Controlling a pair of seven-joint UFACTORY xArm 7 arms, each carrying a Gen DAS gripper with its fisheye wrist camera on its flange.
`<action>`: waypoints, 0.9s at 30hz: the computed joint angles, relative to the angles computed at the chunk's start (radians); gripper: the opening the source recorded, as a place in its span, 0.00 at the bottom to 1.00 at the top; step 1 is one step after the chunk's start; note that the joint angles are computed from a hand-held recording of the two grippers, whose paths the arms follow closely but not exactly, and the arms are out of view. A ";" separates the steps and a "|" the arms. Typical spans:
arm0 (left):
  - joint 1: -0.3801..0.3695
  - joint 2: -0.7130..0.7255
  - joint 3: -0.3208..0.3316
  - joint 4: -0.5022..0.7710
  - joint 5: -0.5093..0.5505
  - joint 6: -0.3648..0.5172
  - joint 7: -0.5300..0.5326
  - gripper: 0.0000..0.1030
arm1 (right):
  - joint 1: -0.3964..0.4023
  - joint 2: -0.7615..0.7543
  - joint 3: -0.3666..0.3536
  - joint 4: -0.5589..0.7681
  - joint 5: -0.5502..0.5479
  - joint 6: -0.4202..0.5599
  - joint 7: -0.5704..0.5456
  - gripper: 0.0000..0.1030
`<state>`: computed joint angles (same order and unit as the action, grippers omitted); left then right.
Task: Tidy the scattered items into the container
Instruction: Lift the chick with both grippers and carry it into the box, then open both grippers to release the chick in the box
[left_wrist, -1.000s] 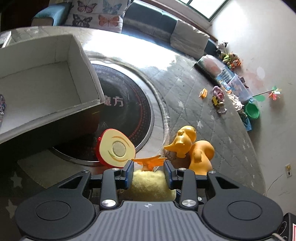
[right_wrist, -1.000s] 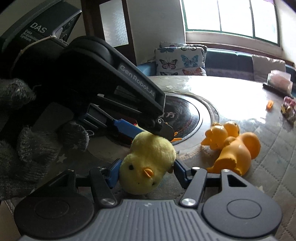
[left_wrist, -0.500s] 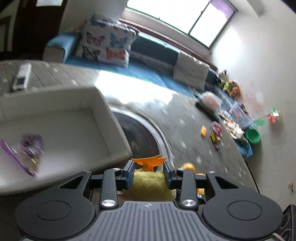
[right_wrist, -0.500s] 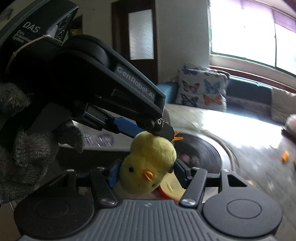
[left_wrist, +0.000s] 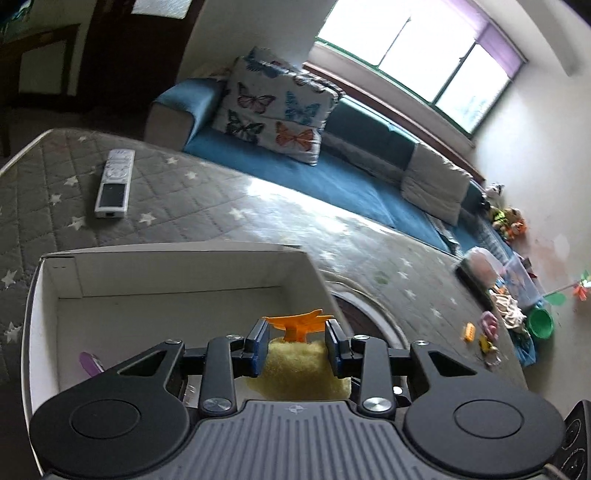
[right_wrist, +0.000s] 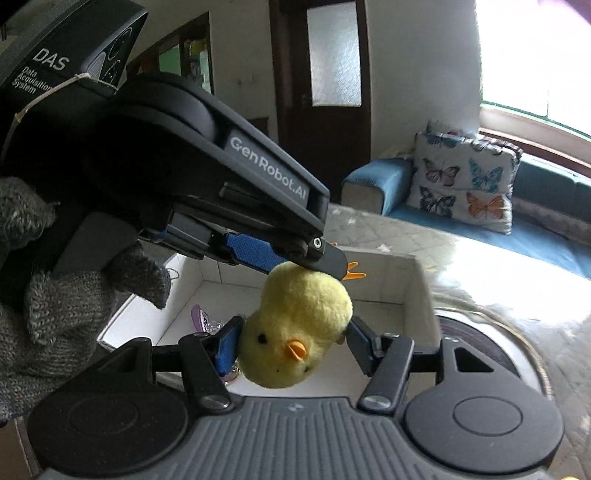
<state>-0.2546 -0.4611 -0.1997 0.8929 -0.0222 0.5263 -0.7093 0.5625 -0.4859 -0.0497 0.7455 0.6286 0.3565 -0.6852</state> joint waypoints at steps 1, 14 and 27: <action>-0.004 0.007 0.013 -0.003 -0.012 -0.001 0.008 0.34 | 0.005 0.027 -0.005 0.014 0.002 0.002 -0.007 0.60; -0.011 0.116 0.070 -0.007 -0.111 0.004 0.085 0.30 | -0.100 0.194 0.077 0.097 -0.002 0.099 -0.012 0.60; 0.004 0.105 0.048 -0.009 -0.079 0.033 0.056 0.32 | -0.122 0.166 0.092 0.077 -0.005 0.104 0.031 0.64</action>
